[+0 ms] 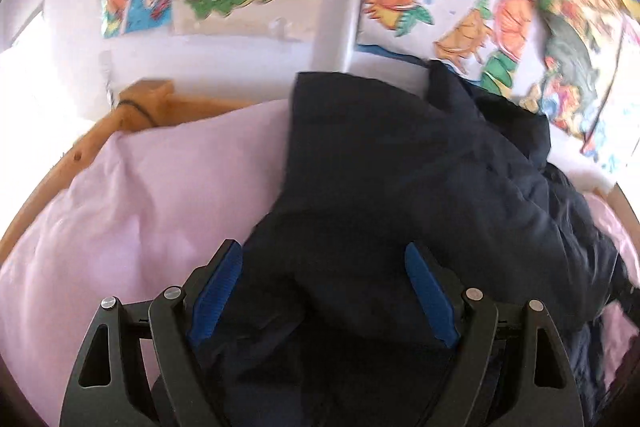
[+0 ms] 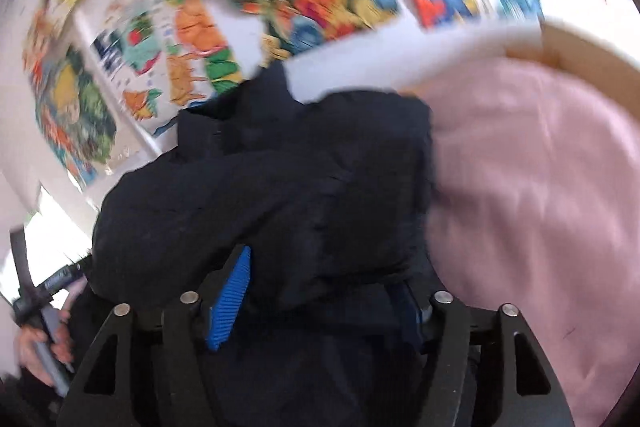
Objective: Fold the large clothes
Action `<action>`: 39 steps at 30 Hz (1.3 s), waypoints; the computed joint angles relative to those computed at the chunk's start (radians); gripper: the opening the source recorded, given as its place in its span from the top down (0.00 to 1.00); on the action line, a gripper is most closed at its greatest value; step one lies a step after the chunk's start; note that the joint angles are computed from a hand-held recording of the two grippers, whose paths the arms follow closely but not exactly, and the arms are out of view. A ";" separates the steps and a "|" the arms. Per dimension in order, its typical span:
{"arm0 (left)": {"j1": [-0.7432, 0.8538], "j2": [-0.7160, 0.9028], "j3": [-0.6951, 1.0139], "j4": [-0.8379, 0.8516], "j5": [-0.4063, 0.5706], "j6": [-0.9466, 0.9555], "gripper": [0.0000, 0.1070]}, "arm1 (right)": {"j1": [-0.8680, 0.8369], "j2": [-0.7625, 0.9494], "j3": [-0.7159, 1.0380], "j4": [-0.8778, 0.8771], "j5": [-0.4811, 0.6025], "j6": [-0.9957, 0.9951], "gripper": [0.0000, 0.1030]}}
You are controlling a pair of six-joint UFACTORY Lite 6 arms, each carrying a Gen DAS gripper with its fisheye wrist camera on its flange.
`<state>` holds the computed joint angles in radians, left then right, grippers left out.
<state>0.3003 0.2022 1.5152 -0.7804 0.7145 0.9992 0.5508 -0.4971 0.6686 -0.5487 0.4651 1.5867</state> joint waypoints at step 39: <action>-0.193 0.153 0.081 -0.074 -0.037 0.243 0.06 | -0.406 0.911 1.031 0.680 0.090 -1.283 0.17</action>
